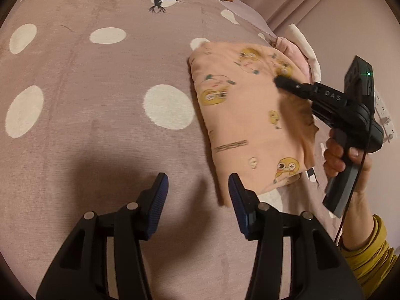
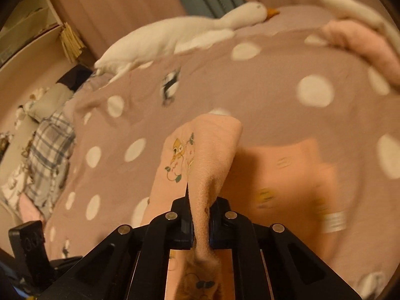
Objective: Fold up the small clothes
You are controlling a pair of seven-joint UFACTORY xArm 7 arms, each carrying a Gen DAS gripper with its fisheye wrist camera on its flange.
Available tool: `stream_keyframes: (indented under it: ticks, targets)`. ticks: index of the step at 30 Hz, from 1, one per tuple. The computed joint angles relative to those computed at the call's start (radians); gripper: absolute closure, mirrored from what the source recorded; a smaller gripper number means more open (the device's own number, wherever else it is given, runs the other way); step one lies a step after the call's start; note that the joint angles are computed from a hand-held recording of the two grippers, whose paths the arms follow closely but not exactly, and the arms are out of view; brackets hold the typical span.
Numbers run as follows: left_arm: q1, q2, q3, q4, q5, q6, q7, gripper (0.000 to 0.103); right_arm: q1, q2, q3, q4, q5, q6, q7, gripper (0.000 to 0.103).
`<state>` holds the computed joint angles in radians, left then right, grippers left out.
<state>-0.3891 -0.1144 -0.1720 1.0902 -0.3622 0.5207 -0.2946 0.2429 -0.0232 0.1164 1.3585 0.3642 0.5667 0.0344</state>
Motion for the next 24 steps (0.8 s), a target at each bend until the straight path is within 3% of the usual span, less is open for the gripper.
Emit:
stream_keyframes:
  ticks: [5, 9, 10, 13, 17, 18, 21, 24]
  targets:
    - [-0.008, 0.059, -0.01, 0.063, 0.003, 0.012, 0.007, 0.053, -0.024, -0.027, -0.036, -0.058, 0.022, 0.026, 0.002, 0.094]
    - [-0.01, 0.119, -0.021, 0.135, 0.033, 0.03, -0.002, 0.053, -0.086, -0.009, 0.013, -0.084, -0.145, 0.027, 0.133, 0.094]
    - [-0.011, 0.133, -0.024, 0.155, 0.041, 0.035, -0.003, 0.053, -0.051, -0.002, -0.029, -0.087, -0.128, 0.036, 0.133, 0.093]
    - [-0.017, 0.167, -0.033, 0.201, 0.068, 0.04, -0.001, 0.053, -0.062, -0.025, -0.043, -0.122, -0.006, 0.011, 0.069, 0.086]
    - [-0.027, 0.224, -0.04, 0.271, 0.113, 0.031, -0.002, 0.053, -0.073, -0.11, -0.046, -0.197, -0.058, -0.077, 0.091, 0.086]
    - [-0.03, 0.244, -0.041, 0.295, 0.127, 0.028, -0.003, 0.053, -0.078, -0.131, -0.037, -0.213, -0.041, -0.093, 0.068, 0.086]
    - [-0.043, 0.305, -0.039, 0.364, 0.179, 0.019, -0.022, 0.056, 0.013, -0.207, -0.096, -0.262, 0.134, -0.094, -0.139, 0.086]
    - [-0.066, 0.366, -0.023, 0.428, 0.253, 0.016, -0.07, 0.064, 0.057, -0.265, -0.106, -0.312, 0.182, -0.066, -0.249, 0.087]
